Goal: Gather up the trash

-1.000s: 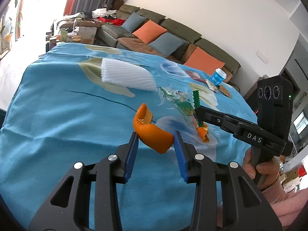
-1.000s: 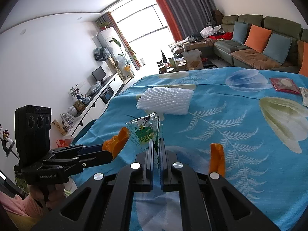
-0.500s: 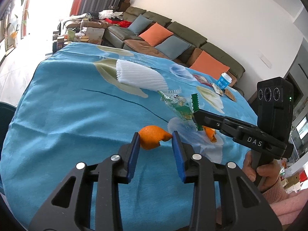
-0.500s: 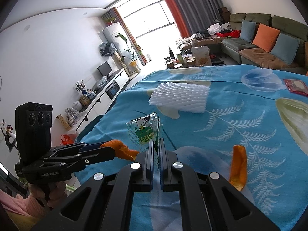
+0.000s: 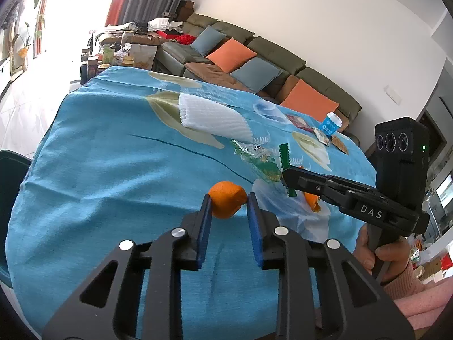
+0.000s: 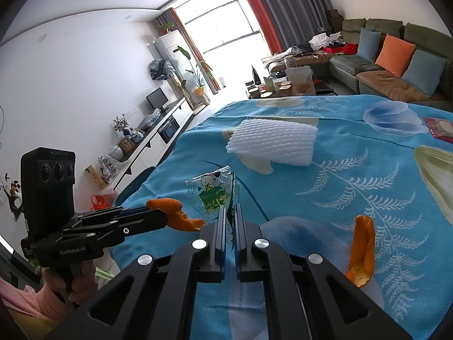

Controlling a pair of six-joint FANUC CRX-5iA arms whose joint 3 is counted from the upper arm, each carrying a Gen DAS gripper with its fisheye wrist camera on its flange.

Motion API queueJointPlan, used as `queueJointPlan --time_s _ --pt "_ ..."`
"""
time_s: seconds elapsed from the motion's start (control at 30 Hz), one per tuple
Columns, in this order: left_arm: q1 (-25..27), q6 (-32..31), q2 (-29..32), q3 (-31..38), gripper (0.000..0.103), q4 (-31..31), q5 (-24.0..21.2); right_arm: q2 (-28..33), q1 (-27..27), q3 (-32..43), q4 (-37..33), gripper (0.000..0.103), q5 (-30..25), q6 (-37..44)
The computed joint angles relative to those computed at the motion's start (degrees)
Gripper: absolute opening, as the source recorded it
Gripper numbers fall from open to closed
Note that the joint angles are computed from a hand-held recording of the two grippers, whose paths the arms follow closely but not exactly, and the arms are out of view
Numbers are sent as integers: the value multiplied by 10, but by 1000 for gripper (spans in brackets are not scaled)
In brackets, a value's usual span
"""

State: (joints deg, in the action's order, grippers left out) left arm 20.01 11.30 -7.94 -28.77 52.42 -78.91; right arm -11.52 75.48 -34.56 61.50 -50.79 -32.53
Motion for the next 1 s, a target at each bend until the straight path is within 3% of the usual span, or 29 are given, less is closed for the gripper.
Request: queueJointPlan --time_s 1.0 --pt "36 -5 -4 0 21 14 10 21 -17 23 4 4 41 36"
